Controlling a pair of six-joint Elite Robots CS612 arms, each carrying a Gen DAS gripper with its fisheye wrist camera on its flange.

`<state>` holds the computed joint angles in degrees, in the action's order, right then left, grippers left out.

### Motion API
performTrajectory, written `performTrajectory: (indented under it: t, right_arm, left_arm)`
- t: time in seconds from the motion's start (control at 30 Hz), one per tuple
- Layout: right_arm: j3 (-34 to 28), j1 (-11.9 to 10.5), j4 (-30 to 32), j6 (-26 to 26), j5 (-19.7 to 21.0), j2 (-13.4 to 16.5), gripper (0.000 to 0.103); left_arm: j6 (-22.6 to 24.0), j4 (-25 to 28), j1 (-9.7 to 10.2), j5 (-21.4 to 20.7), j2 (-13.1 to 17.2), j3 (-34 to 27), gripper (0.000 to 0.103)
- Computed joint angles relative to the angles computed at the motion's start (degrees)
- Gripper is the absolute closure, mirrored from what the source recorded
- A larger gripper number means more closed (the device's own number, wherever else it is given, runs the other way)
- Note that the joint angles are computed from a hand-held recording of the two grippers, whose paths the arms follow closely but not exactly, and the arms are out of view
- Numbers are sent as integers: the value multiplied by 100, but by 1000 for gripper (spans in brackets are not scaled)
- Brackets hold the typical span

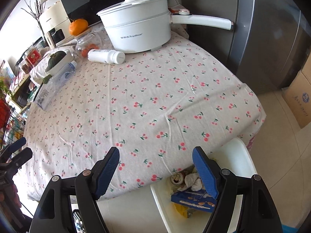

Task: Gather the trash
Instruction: 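Grasp the clear water bottle with the left tool while the right tool grasps the white plastic bottle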

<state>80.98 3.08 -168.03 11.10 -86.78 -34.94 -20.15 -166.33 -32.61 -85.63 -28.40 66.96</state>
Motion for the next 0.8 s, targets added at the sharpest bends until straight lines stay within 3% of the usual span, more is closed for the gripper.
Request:
performTrajectory:
  t: [0.17, 0.27, 0.47, 0.6, 0.8]
  right_arm:
    - [-490, 153, 141, 39, -129, 280, 20]
    - [-805, 200, 367, 161, -30, 459, 20]
    - [-1418, 280, 971, -22, 34, 771, 20]
    - [-1878, 322, 1266, -589, -98, 960, 20]
    - [-3096, 303, 1858, -1557, 242, 1456, 20]
  left_arm:
    - [-232, -140, 86, 674, 94, -77, 1]
    - [-190, 104, 163, 906, 216, -318, 1]
    - [247, 1147, 464, 480, 535, -1201, 1]
    - [635, 2034, 618, 489, 908, -2148, 1]
    - [835, 3189, 783, 141, 1647, -3760, 1]
